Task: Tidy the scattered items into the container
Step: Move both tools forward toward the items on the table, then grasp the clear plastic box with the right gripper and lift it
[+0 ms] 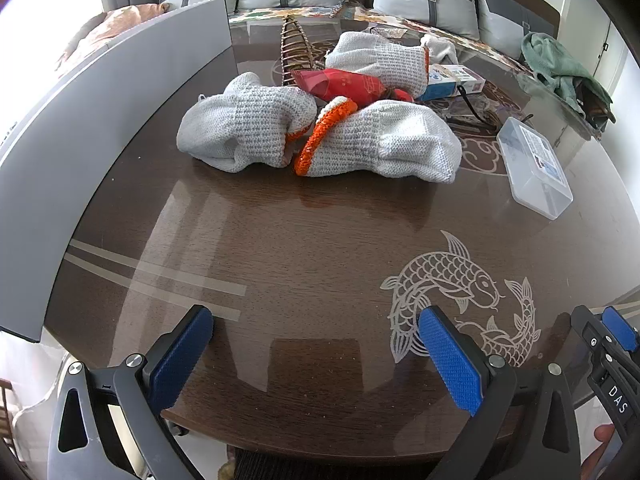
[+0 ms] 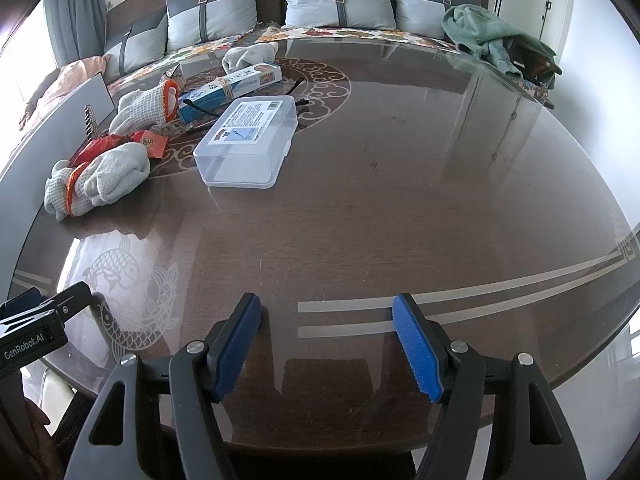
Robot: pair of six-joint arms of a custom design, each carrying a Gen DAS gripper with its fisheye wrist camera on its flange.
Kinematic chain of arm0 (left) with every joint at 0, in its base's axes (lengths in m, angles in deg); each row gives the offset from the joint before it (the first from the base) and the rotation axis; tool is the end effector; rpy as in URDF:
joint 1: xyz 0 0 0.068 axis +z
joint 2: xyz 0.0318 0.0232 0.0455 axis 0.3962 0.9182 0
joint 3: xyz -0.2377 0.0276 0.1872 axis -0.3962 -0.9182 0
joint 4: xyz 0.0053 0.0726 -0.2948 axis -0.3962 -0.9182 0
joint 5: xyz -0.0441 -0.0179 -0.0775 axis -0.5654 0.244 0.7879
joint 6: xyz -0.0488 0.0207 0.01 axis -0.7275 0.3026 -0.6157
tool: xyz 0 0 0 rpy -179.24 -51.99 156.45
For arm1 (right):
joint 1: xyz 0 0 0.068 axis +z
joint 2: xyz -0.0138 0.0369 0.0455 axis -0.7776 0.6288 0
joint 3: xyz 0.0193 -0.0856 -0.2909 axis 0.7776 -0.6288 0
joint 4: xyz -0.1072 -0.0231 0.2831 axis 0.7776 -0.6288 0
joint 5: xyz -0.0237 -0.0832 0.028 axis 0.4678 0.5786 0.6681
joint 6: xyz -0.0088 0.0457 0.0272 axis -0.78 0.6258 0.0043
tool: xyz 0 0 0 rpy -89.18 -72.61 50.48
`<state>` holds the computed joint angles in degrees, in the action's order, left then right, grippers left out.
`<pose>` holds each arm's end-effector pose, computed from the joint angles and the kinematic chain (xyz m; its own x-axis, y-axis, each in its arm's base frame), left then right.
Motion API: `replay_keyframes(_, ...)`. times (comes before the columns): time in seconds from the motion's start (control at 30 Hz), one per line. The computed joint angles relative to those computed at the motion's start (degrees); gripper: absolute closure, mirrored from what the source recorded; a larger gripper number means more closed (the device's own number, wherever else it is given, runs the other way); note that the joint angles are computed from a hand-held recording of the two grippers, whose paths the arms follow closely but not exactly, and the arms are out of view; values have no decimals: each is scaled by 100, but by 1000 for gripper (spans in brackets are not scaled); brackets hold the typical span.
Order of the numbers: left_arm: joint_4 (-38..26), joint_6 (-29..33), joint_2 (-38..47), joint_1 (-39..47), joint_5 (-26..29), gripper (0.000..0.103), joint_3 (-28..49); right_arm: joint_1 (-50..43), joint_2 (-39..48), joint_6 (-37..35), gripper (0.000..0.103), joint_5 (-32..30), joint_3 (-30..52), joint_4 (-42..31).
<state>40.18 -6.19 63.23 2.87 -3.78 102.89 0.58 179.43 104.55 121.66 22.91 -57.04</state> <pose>0.2863 -0.1048 0.0633 -0.8580 0.2078 -0.4697 0.2356 0.9719 -0.0005 0.1872 0.2061 0.0762 -0.7634 0.3483 -0.5439 0.4187 0.9081 -0.0061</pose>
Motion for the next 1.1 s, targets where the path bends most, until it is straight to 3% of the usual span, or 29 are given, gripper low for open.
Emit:
replay_keyframes(0.9,33,36,-34,35,35,0,-42,23,7,26,33,10,-10,-7)
replay_keyframes(1.0,42,35,-40,40,39,0,-50,28,-79,37,34,-20,-127,186)
replay_keyframes(1.1,58,28,-42,41,41,0,-59,-5,-549,-114,34,8,-559,884)
